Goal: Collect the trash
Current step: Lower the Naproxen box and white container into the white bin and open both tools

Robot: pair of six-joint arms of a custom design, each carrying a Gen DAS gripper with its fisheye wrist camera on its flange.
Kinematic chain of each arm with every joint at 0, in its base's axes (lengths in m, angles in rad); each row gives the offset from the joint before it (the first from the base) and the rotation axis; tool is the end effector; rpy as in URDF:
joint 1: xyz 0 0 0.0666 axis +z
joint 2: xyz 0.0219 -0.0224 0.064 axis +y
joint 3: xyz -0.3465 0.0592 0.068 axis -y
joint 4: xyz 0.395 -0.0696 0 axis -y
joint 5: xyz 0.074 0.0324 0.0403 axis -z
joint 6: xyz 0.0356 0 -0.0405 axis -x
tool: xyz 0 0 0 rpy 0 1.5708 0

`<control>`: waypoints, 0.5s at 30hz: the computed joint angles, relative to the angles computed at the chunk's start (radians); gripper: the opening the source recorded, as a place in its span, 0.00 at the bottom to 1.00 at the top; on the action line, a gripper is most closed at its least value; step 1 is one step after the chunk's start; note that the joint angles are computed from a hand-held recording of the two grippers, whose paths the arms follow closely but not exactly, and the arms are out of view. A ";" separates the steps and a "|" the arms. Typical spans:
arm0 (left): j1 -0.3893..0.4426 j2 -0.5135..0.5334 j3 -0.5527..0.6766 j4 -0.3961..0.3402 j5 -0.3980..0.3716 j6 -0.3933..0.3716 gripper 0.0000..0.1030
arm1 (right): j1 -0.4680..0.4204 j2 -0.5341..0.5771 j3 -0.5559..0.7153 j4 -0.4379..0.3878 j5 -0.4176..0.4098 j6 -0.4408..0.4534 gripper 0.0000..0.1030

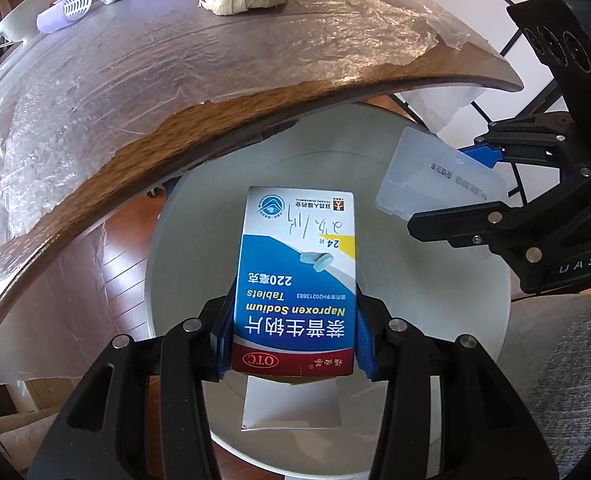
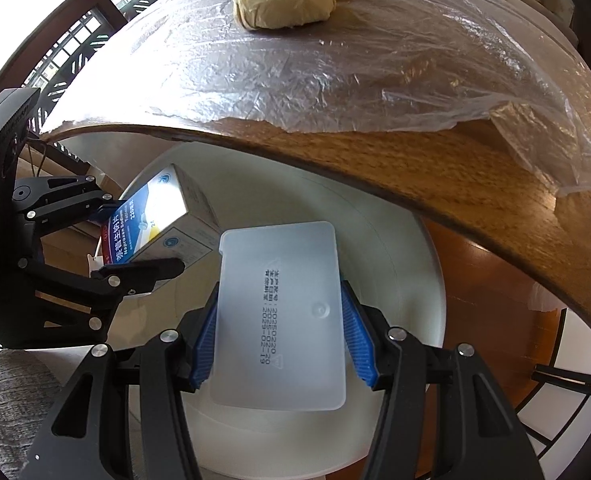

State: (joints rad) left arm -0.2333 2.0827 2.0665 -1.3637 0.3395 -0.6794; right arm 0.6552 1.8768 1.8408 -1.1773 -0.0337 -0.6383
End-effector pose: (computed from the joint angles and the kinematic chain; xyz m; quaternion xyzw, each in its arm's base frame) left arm 0.6452 -0.1659 0.2873 0.4468 0.8736 -0.1432 0.1288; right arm 0.4943 0.3809 0.3236 -0.0113 0.9839 0.1204 0.1319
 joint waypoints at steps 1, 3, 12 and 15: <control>0.000 0.002 -0.001 0.000 -0.001 -0.001 0.46 | -0.002 0.001 0.000 0.000 -0.002 0.000 0.53; 0.001 0.006 -0.002 0.002 -0.003 -0.005 0.46 | -0.005 0.004 -0.002 -0.001 -0.005 -0.001 0.53; 0.005 0.029 -0.007 0.018 -0.011 -0.021 0.46 | -0.003 0.014 0.003 -0.018 -0.012 0.003 0.53; 0.006 0.033 -0.013 0.023 -0.014 -0.026 0.46 | -0.004 0.017 0.006 -0.025 -0.012 0.003 0.53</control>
